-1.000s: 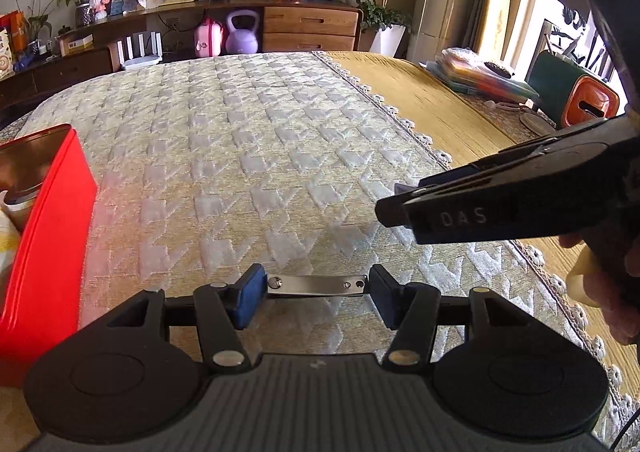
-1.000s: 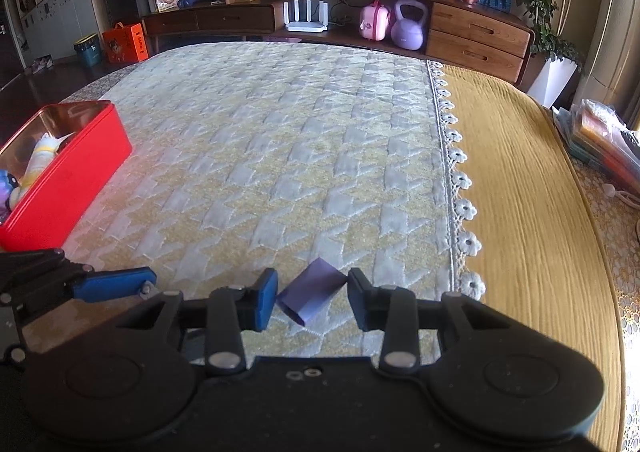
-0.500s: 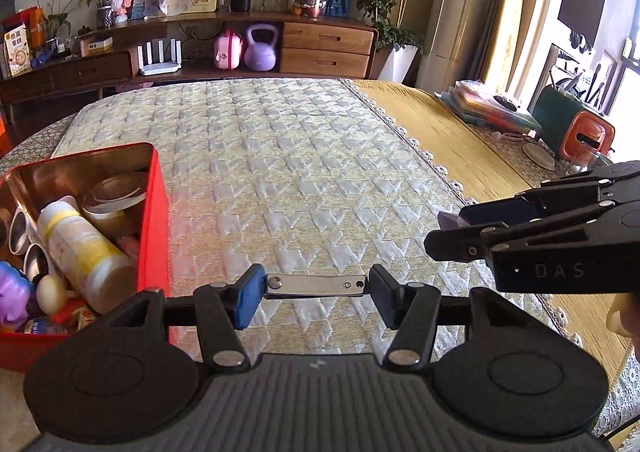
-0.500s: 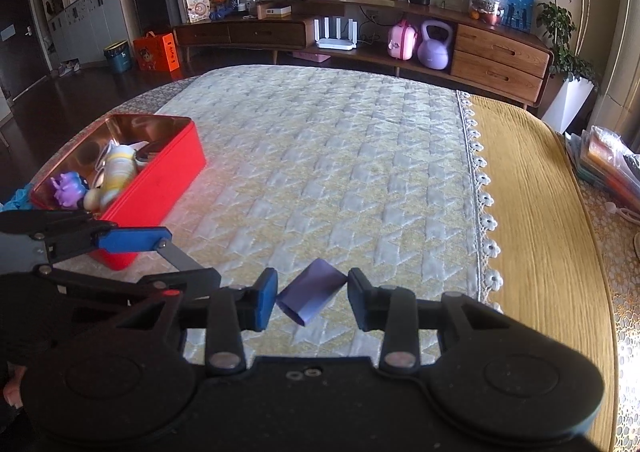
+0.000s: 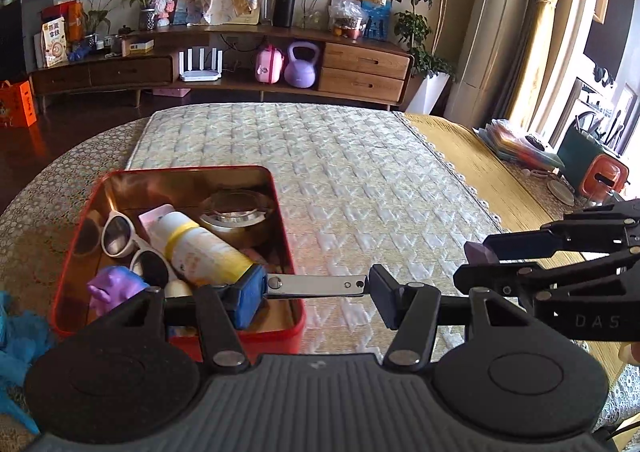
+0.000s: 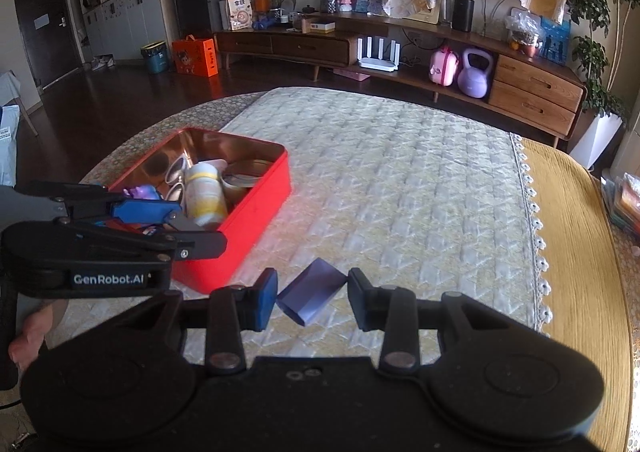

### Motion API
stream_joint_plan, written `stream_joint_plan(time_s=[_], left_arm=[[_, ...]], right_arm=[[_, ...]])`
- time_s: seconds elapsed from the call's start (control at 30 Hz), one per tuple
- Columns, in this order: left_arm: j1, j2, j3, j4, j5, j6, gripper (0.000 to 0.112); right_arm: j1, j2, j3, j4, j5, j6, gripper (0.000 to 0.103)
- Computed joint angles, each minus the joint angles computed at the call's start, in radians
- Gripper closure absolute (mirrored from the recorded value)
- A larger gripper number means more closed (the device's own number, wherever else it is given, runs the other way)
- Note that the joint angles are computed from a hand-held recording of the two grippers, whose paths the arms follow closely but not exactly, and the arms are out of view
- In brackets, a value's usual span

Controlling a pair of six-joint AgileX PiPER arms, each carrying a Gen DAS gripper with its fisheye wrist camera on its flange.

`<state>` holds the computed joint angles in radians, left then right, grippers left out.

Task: Organize rigid objects
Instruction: 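Carry the clipper with the left tool while the right carries the purple block to the box, then lower the clipper into the box with the left gripper while the right lowers the block in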

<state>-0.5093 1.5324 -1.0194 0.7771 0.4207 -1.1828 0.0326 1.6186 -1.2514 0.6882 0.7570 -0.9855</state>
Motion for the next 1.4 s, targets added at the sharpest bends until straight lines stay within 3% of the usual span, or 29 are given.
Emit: stream_joint_plan(time_s=[0.3, 0.57, 0.93, 1.4], left_arm=[[0.203, -0.09, 0.034, -0.265, -0.021, 0.329, 0.055], [0.362, -0.055, -0.029, -0.525, -0.02, 0.665, 0.055], [0.455, 0.138, -0.211, -0.598, -0.018, 0.768, 0.055], [0.438, 0.373, -0.426, -0.575, 0.041, 0.769, 0.055]], right_arm=[[0.155, -0.023, 0.016, -0.043, -0.063, 0.082, 0.066], [0.265, 0.011, -0.008, -0.109, -0.114, 0.166, 0.066], [0.338, 0.131, -0.103, -0.167, -0.149, 0.265, 0.066], [0.42, 0.256, -0.184, -0.237, -0.192, 0.321, 0.065]])
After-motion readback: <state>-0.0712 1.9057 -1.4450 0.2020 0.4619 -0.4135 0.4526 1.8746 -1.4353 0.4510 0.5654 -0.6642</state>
